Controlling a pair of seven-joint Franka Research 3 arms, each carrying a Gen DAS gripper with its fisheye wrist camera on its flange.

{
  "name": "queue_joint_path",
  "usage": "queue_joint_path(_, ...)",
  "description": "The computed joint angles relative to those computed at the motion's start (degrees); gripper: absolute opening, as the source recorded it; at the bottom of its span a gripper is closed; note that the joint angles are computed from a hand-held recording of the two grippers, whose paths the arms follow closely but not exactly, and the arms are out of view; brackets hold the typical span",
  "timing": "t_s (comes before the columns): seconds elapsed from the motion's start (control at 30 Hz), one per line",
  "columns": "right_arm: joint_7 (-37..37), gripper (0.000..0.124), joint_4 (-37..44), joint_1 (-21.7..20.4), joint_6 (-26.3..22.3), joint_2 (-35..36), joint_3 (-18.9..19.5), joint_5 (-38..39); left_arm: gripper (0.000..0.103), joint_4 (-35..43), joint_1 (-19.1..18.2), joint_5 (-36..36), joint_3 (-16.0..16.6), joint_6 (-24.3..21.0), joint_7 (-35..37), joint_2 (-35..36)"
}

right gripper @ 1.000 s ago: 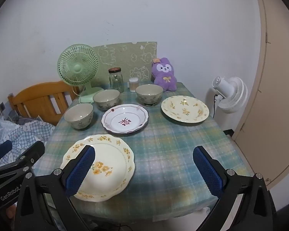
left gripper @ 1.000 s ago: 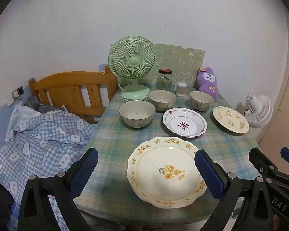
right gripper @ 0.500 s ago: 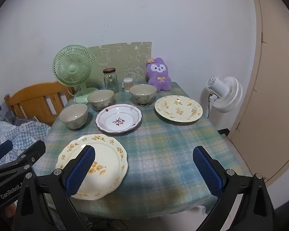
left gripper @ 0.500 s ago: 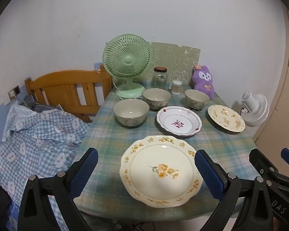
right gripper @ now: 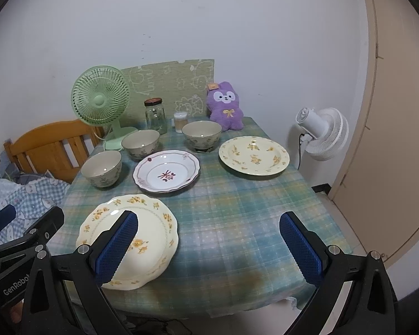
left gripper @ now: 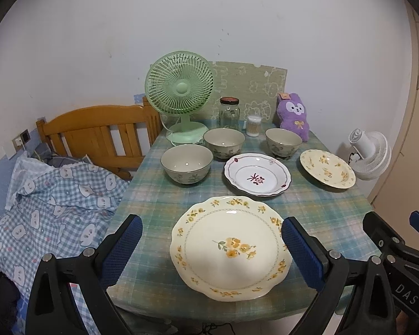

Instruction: Organize plates and bowls

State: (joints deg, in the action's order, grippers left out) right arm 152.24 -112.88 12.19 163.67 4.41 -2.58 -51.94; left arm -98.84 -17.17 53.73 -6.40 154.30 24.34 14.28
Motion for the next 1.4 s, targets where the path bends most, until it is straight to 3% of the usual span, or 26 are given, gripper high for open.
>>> queue_joint_path(0.23, 0.13, 0.102, 0.31, 0.23, -0.22, 0.2, -0.06, -0.19, 0.095, -0.12, 0.1, 0.25, 0.34, 1.51, 0.85, 0.11)
queue_joint_path(1.4, 0.22, 0.101, -0.36, -0.1, 0.99, 0.4, -0.62, -0.68, 0.096, 0.78, -0.78, 3.46, 0.62, 0.87, -1.21, 0.88)
